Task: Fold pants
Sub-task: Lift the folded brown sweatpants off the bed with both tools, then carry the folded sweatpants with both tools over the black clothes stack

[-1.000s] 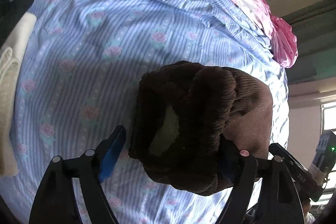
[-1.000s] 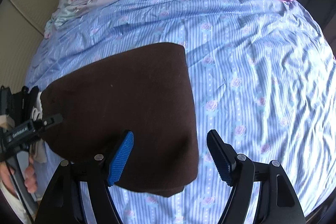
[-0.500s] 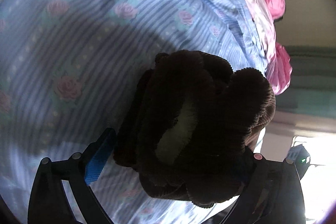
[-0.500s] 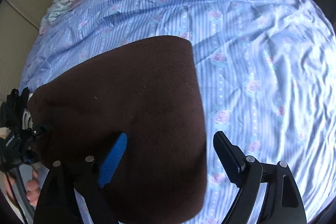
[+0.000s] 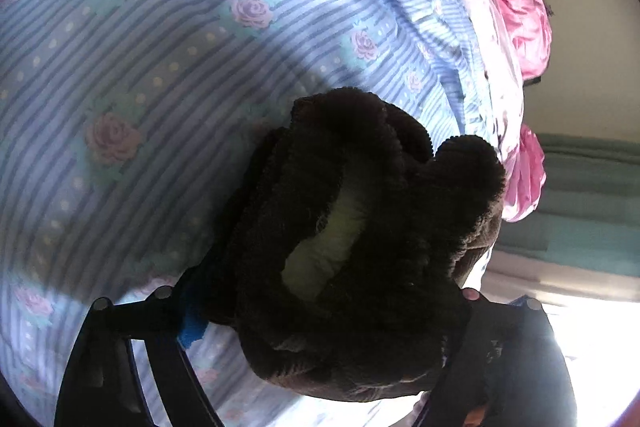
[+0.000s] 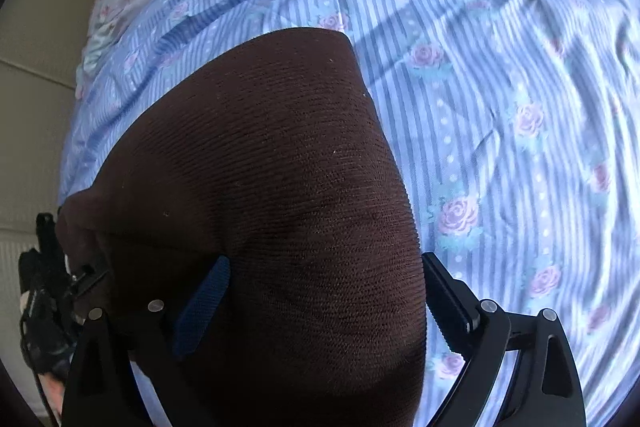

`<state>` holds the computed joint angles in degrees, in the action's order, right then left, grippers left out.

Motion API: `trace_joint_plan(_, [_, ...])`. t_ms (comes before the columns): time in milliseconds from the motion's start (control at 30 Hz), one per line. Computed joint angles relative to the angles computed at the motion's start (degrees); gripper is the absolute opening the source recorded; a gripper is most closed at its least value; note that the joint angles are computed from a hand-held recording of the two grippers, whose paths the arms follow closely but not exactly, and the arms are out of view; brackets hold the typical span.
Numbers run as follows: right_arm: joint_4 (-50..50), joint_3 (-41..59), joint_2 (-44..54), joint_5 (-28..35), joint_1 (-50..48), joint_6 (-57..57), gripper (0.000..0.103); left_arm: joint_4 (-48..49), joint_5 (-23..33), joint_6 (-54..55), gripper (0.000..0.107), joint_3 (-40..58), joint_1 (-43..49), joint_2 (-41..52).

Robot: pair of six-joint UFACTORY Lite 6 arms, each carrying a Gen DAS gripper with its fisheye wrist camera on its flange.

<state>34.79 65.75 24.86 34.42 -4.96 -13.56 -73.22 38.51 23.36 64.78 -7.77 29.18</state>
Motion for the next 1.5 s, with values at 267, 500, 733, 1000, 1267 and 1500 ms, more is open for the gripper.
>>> trace_joint_plan(267, [2.30,1.67,-2.21,4.72,-1.02,-2.60,0.049,11.35,-3.49,-12.29,0.063,0.93,-3.54,-5.11])
trace_joint_plan(500, [-0.89,0.19,-12.26,8.98,-1.58,-2.37,0.035,25.39,-4.19,-24.88,0.057,2.18,-8.53,-13.39])
trace_joint_plan(733, [-4.02,-2.84,-28.86,16.44,-6.25,-4.35,0.034,38.11,-3.90,-40.06,0.057,2.61,-14.97,-26.36])
trace_joint_plan(1000, [-0.92,2.66,-39.77,31.51,-16.34,-9.38,0.034,62.52,1.50,-67.87,0.057,6.56,-26.10,-40.48])
trace_joint_plan(1267, [4.63,9.97,-45.07,46.10,-26.29,-15.13,0.034,89.55,14.39,-96.98,0.057,16.80,-44.63,-45.15])
trace_joint_plan(1500, [7.91,15.73,-47.90,52.31,-26.79,-14.28,0.034,104.69,28.05,-111.76,0.058,21.56,-59.14,-49.65])
